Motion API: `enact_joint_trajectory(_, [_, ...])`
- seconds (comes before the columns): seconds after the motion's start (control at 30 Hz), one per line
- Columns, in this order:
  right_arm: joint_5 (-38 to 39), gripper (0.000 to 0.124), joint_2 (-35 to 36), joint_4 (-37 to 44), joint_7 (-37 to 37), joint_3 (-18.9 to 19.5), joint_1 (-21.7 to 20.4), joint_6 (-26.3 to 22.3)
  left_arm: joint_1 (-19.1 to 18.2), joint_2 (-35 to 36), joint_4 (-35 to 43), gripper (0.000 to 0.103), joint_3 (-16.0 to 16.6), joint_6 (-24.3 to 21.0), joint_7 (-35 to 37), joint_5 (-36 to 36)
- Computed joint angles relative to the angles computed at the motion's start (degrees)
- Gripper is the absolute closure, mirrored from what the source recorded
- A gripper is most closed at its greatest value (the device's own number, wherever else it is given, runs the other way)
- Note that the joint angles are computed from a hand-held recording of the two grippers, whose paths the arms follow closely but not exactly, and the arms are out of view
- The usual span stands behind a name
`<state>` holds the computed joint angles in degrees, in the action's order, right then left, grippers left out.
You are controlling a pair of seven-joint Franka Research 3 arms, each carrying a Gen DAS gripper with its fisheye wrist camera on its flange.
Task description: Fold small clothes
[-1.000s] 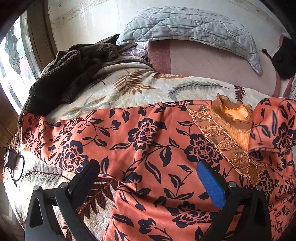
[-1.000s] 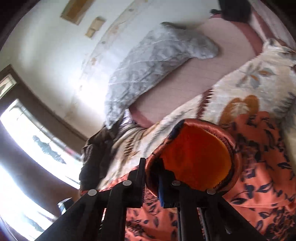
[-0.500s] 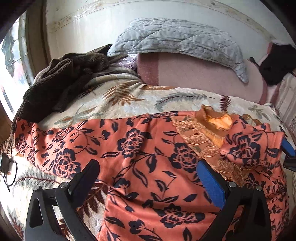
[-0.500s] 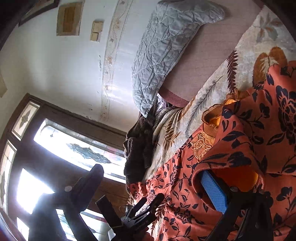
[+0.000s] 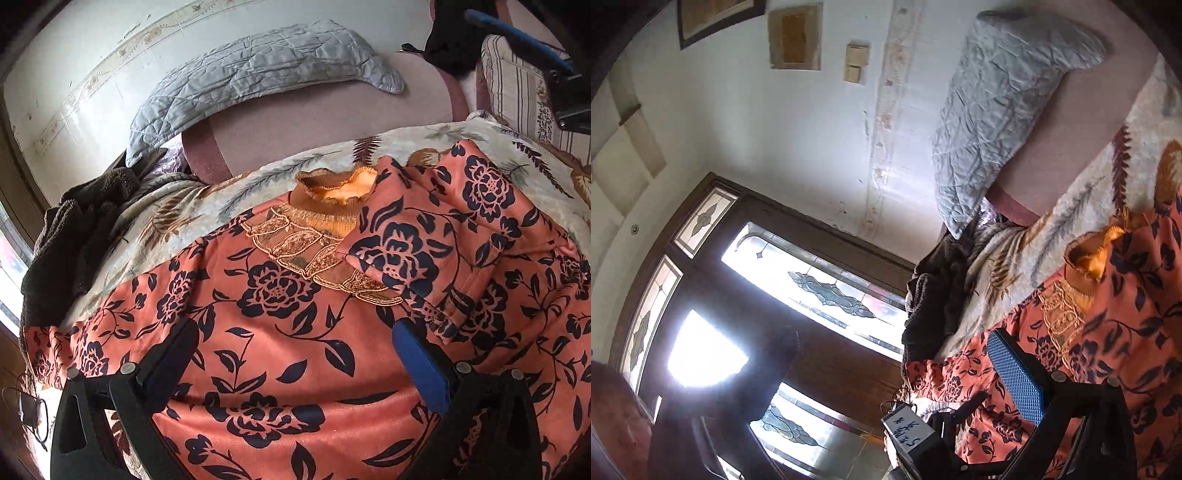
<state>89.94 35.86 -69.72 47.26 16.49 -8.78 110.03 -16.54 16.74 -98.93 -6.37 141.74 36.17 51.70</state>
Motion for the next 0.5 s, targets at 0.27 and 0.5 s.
enact_joint_trajectory(0.27, [-21.04, 0.03, 3.24, 4.32, 27.17, -8.18, 6.42, 14.19, 5.32, -0.11, -2.46, 0.0, -3.0, 11.68, 9.4, -15.86])
enact_joint_trajectory(0.5, [-38.6, 0.043, 18.65, 23.57, 47.39, -9.72, 8.59, 5.52, 7.41, 0.2, -3.74, 0.001, -5.51, 15.77, 21.13, -29.07])
